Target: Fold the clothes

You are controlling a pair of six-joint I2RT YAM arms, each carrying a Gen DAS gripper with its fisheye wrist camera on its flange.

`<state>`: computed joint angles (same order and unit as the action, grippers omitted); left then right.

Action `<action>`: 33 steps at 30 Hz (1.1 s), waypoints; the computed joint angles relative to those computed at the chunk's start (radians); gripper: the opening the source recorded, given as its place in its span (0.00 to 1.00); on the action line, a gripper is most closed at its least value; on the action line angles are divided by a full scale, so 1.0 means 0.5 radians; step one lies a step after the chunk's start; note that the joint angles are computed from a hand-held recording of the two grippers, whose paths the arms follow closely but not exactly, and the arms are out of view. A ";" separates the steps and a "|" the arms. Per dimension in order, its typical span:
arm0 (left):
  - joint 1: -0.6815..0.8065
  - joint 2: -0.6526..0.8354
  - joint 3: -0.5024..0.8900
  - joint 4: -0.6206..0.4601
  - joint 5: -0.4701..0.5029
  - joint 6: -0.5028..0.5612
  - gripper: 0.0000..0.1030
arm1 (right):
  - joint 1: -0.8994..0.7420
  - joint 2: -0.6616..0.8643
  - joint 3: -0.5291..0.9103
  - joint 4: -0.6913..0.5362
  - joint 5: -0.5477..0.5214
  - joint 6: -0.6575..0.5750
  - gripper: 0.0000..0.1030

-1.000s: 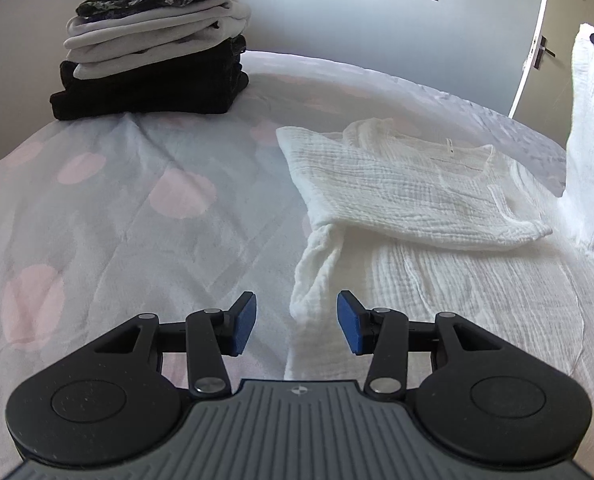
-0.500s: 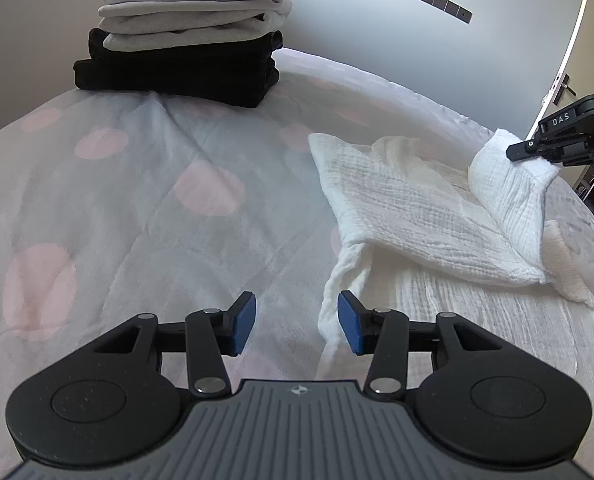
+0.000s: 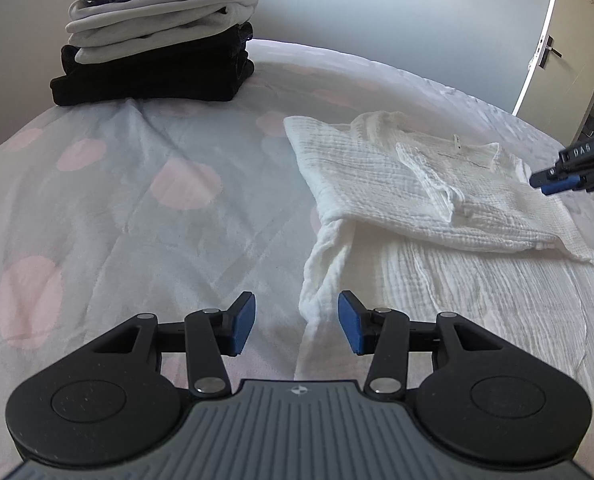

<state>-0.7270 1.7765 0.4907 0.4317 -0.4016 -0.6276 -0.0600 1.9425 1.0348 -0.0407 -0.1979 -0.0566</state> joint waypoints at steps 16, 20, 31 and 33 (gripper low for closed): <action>-0.055 0.091 0.099 -0.114 -0.032 0.073 0.52 | -0.629 0.249 -0.118 0.221 -0.009 -0.207 0.02; -0.054 0.086 0.098 -0.098 -0.013 0.085 0.52 | -0.634 0.180 -0.139 0.171 -0.029 -0.198 0.07; -0.211 0.019 0.084 -0.006 -0.015 0.169 0.52 | -1.003 -0.443 -0.581 -0.203 -0.498 -0.759 0.20; -0.263 0.003 0.078 0.031 -0.034 0.175 0.52 | -1.093 -0.565 -0.657 -0.311 -0.537 -0.958 0.24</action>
<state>-0.8583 1.7780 0.5296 0.4471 -0.4188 -0.5399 -0.6064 1.6601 0.7065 -0.1964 -0.4663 -0.5358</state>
